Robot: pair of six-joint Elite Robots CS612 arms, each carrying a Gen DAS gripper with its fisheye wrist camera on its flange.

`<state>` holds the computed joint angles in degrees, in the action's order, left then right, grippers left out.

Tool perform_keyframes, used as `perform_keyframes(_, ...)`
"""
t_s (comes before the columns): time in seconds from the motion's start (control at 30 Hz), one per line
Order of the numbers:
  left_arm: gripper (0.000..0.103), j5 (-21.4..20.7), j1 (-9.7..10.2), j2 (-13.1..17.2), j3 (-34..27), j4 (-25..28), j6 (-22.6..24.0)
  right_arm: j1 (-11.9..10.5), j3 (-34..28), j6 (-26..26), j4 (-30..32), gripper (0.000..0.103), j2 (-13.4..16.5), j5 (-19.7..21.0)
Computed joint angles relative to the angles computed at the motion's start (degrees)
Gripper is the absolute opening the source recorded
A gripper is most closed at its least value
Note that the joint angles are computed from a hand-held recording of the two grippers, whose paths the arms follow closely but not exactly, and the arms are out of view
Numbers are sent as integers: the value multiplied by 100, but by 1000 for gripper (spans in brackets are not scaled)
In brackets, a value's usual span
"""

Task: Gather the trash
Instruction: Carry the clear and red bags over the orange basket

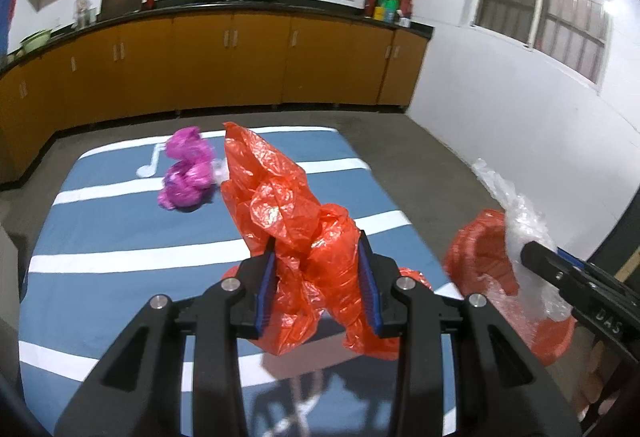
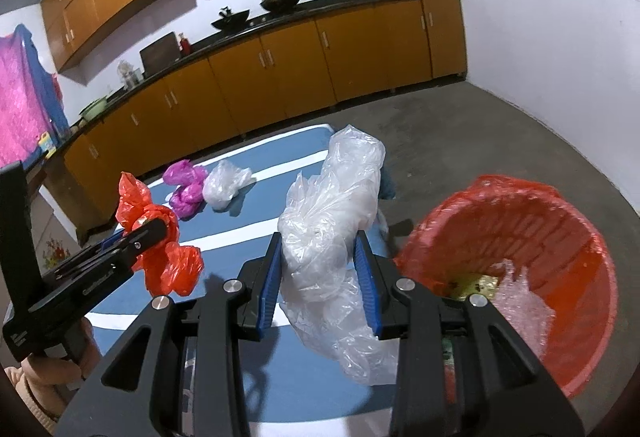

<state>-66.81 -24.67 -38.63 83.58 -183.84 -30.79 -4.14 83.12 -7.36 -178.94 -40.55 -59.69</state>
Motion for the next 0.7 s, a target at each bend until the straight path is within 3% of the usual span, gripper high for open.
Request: perform_keyframes(0.7,36,-950,-291,282,-608,-106,794,-446,383,664,-649,36,-132,-490)
